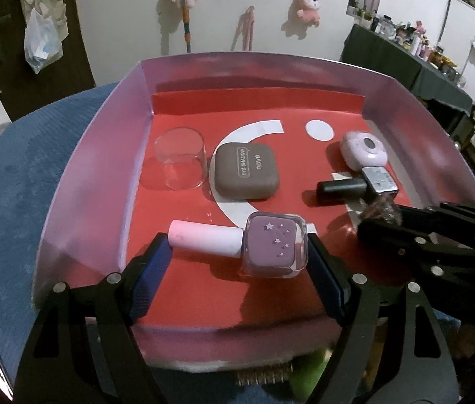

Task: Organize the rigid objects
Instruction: 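Lower the nail polish and clear ball onto the box floor beside the black bottle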

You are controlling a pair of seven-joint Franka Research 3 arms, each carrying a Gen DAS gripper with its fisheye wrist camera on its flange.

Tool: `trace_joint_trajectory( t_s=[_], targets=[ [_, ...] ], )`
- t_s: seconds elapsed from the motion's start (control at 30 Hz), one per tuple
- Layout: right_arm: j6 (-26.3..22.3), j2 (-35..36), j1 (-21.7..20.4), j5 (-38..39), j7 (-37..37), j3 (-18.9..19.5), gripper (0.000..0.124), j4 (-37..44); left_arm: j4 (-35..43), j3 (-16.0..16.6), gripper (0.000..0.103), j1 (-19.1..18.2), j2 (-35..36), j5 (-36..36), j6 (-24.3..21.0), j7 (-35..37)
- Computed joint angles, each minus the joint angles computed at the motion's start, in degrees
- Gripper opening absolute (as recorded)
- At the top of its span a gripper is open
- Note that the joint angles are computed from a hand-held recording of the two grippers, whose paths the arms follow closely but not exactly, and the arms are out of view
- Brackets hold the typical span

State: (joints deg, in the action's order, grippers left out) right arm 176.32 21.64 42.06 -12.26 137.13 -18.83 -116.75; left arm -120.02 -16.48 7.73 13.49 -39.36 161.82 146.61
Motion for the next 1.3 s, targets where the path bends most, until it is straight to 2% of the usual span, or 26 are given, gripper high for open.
trace_joint_trajectory(
  t_s=[0.13,0.27,0.43,0.57,0.73,0.83,0.93,1.07,1.3],
  targets=[
    [-1.0,0.9,3.2,-3.1,2.6,-4.1,0.033,0.8,1.2,0.5,0.078,-0.8,1.7,3.4,0.4,-3.1],
    [0.0,1.1,2.1,-3.6,2.9,-3.7,0.033,0.8,1.8,-0.3,0.078,-0.3,2.5,5.3,1.3,-5.1],
    [0.5,1.8,2.8,-3.9,2.5,-5.0,0.033,1.3,3.4,-1.2,0.078,0.5,3.7,7.1,0.4,-7.6],
    [0.8,2.8,5.7,-4.2,3.7,-8.5,0.033,1.7,3.7,-1.9,0.078,1.0,4.2,8.2,1.1,-8.5],
    [-0.8,4.1,7.5,-5.2,4.2,-10.5,0.033,3.1,4.0,-2.7,0.078,1.6,4.5,8.7,1.2,-9.2],
    [-3.6,5.2,9.6,-8.2,5.7,-12.7,0.033,4.9,4.1,-3.0,0.078,2.0,4.6,8.8,1.0,-9.4],
    [-6.2,5.7,9.2,-11.2,6.7,-12.3,0.033,6.5,4.2,-3.1,0.078,2.1,4.6,8.9,0.9,-9.6],
    [-5.9,4.8,7.6,-13.9,9.3,-10.8,0.033,6.1,4.2,-3.2,0.078,2.5,4.4,8.6,0.2,-9.1],
    [-6.6,2.7,3.2,-17.7,11.8,-6.2,0.033,5.1,2.2,-2.9,0.078,2.5,2.2,5.8,-1.6,-7.4]
  ],
)
